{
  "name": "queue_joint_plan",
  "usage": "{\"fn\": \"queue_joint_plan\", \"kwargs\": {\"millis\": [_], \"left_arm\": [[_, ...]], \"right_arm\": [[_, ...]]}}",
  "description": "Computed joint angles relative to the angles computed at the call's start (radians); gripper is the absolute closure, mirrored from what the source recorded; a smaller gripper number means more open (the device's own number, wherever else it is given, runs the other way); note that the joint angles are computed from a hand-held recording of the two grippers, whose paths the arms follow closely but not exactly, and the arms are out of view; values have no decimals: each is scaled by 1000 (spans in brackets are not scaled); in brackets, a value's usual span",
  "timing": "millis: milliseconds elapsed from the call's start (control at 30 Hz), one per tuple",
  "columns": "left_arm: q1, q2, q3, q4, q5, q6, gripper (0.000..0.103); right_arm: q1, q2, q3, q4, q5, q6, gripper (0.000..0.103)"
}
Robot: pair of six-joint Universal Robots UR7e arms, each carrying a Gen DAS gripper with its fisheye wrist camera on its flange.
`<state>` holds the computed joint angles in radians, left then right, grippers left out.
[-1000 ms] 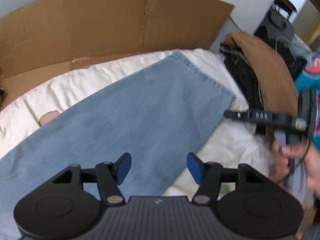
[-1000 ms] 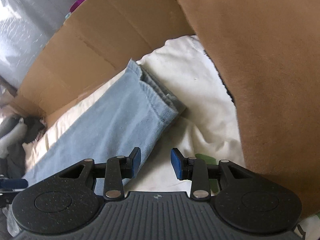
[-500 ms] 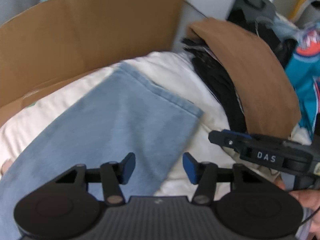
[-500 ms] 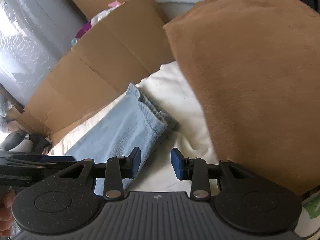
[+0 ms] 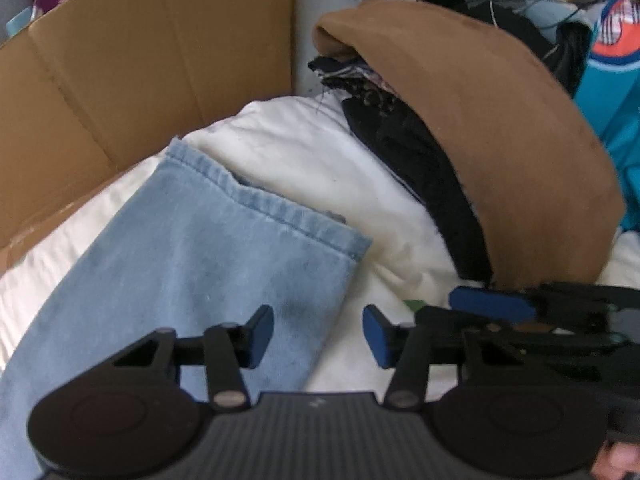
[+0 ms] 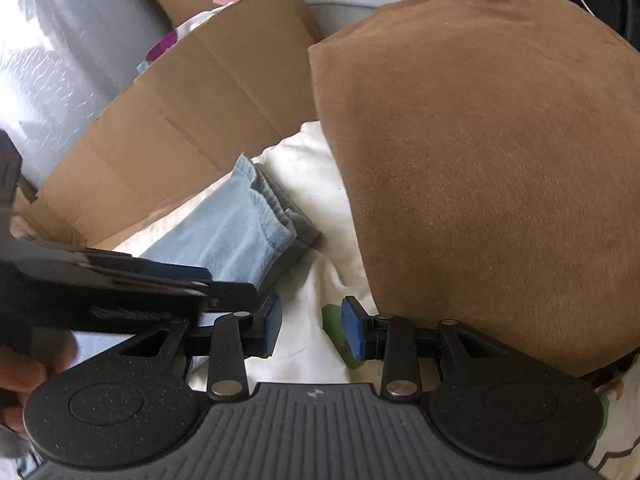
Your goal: Fold clothes
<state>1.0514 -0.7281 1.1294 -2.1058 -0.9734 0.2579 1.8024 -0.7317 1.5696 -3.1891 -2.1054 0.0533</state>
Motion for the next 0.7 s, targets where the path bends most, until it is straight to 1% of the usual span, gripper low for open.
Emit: {"fn": "queue_joint_plan", "kwargs": {"millis": [33, 67, 100, 167, 233, 300, 367, 400, 433, 467, 500, 533, 567, 600, 700], "left_arm": [[1, 7, -2, -3, 6, -7, 48], [3, 15, -11, 5, 15, -18, 45], [4, 24, -20, 14, 24, -29, 44], [5, 31, -12, -20, 33, 0, 42], [5, 38, -2, -57, 46, 33, 42], [3, 41, 8, -93, 55, 63, 45], [1, 38, 16, -126, 59, 89, 58], [-1, 37, 20, -143, 61, 102, 61], [0, 33, 20, -147, 45, 111, 67], [1, 27, 22, -155, 28, 124, 70], [1, 22, 24, -166, 17, 140, 72], [1, 20, 21, -172, 8, 154, 80], [2, 19, 18, -176, -1, 168, 94], [5, 20, 6, -167, -17, 169, 97], [10, 28, -29, -152, -48, 162, 97]], "right_arm": [[1, 2, -4, 3, -4, 0, 64], [2, 3, -8, 7, -8, 0, 64], [2, 5, -11, 10, -13, 1, 64], [4, 9, -19, 18, -21, 0, 64], [6, 11, -25, 28, -29, -8, 64], [7, 13, -31, 41, -34, -16, 64], [8, 17, -41, 57, -39, -23, 64], [9, 20, -49, 65, -43, -29, 64], [10, 24, -57, 72, -45, -37, 64], [10, 28, -65, 76, -45, -44, 64], [11, 31, -72, 77, -43, -52, 64], [11, 36, -80, 73, -40, -62, 64], [11, 41, -88, 69, -36, -72, 64], [11, 48, -98, 62, -33, -82, 64], [10, 68, -127, 38, -18, -103, 64]]}}
